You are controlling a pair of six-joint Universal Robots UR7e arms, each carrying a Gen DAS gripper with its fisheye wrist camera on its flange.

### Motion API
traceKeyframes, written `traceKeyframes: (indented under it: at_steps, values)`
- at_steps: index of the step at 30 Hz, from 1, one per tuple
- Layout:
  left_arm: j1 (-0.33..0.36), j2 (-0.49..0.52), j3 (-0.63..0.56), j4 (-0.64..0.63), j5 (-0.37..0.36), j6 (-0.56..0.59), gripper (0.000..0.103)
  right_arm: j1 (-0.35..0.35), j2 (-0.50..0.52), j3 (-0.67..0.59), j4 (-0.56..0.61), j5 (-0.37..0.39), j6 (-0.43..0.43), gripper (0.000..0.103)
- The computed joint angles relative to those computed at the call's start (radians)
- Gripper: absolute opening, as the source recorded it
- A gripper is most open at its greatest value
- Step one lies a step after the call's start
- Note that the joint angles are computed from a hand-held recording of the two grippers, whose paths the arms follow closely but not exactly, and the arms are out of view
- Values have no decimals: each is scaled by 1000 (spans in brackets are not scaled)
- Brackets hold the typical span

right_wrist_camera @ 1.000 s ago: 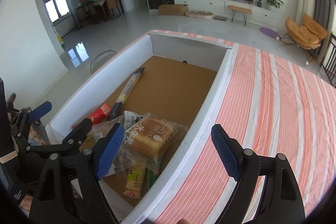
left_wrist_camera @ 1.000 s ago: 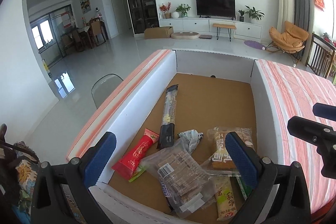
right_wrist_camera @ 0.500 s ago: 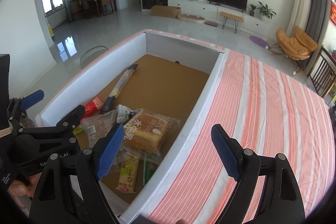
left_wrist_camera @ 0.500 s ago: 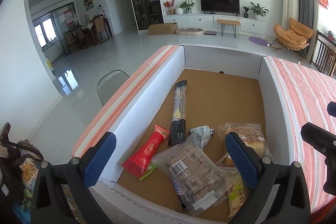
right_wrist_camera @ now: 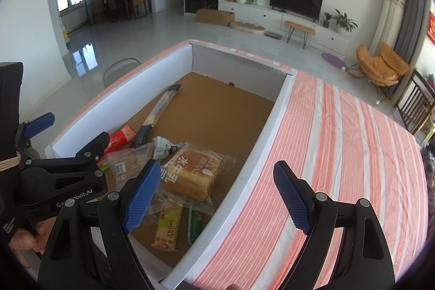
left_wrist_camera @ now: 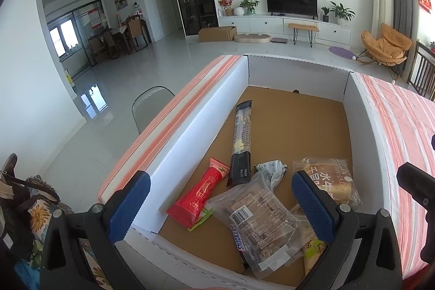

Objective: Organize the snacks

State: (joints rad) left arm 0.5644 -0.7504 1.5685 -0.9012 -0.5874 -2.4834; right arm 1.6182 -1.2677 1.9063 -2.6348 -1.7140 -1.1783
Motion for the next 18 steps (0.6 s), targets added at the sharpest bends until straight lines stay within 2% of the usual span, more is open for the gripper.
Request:
traceKeyframes:
  at_steps: [9,18]
  values:
    - [-1,10,-14,46,-10,-28,103,3,-1,3,-7,-1,-5,87]
    - [5,-1,0,26,-13,-18,103,9,-4,4,9,-6,-7,87]
